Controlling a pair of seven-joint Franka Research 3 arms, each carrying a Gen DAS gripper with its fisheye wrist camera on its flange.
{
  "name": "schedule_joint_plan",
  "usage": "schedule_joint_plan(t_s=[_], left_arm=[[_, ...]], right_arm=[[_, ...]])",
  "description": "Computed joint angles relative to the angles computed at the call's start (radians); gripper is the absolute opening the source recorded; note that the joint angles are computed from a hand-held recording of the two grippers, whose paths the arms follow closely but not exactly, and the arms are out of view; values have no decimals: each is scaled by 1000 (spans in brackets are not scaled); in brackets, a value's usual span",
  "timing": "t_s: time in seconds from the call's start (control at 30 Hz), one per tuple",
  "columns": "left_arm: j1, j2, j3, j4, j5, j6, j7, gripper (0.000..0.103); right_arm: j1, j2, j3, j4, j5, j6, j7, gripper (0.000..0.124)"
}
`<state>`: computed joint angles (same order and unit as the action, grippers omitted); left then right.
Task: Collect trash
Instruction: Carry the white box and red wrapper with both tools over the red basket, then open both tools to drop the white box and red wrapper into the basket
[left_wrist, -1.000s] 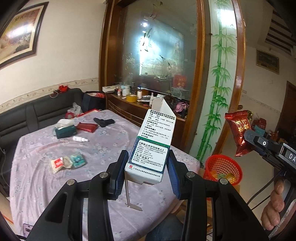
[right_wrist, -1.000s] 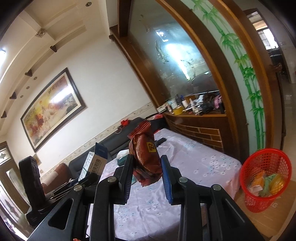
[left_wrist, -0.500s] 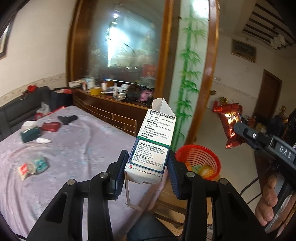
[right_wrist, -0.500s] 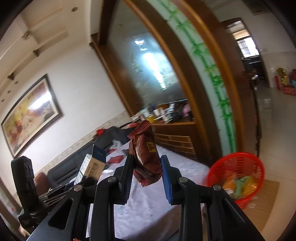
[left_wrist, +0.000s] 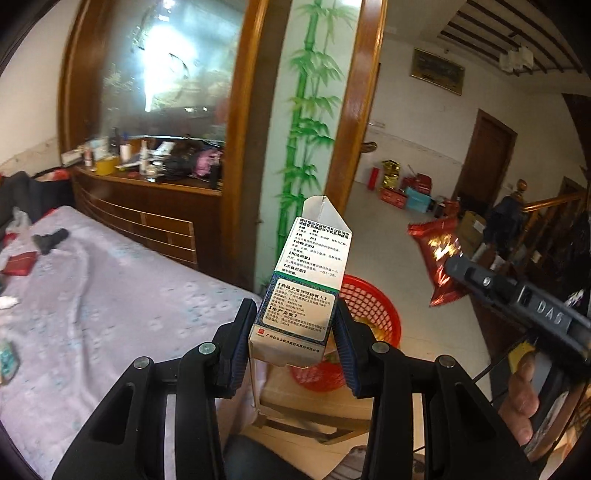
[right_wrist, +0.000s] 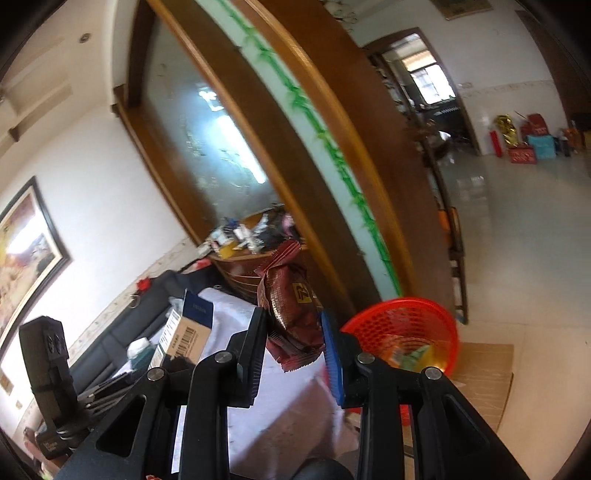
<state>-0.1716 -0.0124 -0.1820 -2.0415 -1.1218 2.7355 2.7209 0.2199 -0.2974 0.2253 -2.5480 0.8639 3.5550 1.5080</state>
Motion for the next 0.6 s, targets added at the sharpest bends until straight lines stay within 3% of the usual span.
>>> schedule_joint_plan(t_s=[0.4,0.6], left_arm=[[23,197,-96,144,236,-33,-169,40],[44,257,-136,191,340,-28,-253,40]], right_arm=[[-38,66,-88,-4,-49,-67,101,31],[10,103,-197,-12,-211,-84,254,31]])
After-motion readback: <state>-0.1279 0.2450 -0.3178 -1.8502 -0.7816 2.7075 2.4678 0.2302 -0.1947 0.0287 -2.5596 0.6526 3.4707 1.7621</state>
